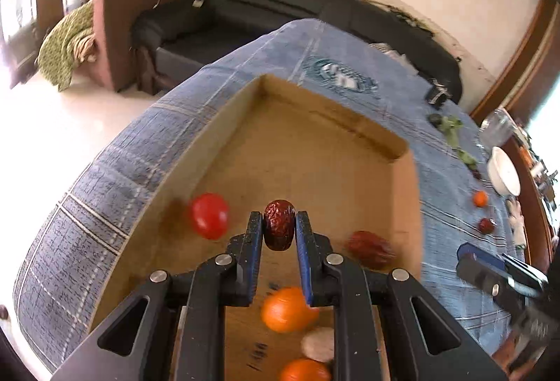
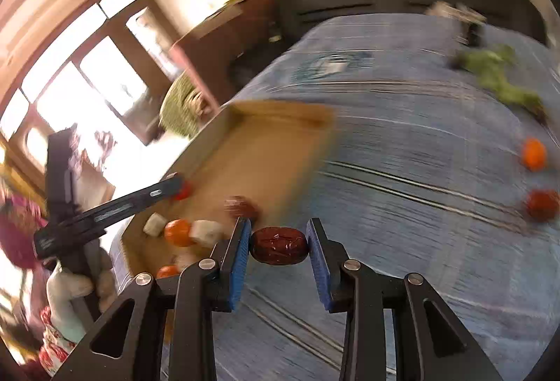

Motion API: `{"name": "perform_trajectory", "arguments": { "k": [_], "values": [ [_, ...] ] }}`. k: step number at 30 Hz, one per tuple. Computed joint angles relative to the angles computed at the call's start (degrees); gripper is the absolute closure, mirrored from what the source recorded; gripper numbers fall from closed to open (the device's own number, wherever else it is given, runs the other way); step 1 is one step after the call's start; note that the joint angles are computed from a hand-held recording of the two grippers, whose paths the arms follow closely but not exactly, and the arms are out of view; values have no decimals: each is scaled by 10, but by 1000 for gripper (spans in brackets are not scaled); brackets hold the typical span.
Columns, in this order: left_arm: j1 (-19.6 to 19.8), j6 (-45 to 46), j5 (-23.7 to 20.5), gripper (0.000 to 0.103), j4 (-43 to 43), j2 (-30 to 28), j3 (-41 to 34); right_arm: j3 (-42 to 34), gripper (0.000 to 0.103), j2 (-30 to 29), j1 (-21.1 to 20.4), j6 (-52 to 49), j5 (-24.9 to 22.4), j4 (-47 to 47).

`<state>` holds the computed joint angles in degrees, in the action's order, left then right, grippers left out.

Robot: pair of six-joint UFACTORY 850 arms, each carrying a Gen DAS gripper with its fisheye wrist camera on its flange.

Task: Organize fruits
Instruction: 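Lower both dates into the cardboard tray and open both tools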

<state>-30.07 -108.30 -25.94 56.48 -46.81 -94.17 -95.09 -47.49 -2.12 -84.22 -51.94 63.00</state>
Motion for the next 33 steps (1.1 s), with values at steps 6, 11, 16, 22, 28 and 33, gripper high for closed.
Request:
{"name": "perform_trajectory", "arguments": {
  "k": [6,11,16,22,28,33],
  "values": [
    [17,-5,42,85,-8,-5,11,72,66,41,58,-81,87,1],
    [20,-58,63,84,32,4,28,106,66,51,87,-130,151,10],
    [11,-224,62,64,170,47,86,128,63,59,92,-170,171,30],
    [-9,-383,34,54,294,90,137,180,37,94,69,-285,165,142],
    [-37,-286,-17,31,192,83,102,186,34,97,30,-275,128,172],
    [-60,-194,-55,24,125,51,37,192,29,101,-2,-269,111,196]
  ]
}}
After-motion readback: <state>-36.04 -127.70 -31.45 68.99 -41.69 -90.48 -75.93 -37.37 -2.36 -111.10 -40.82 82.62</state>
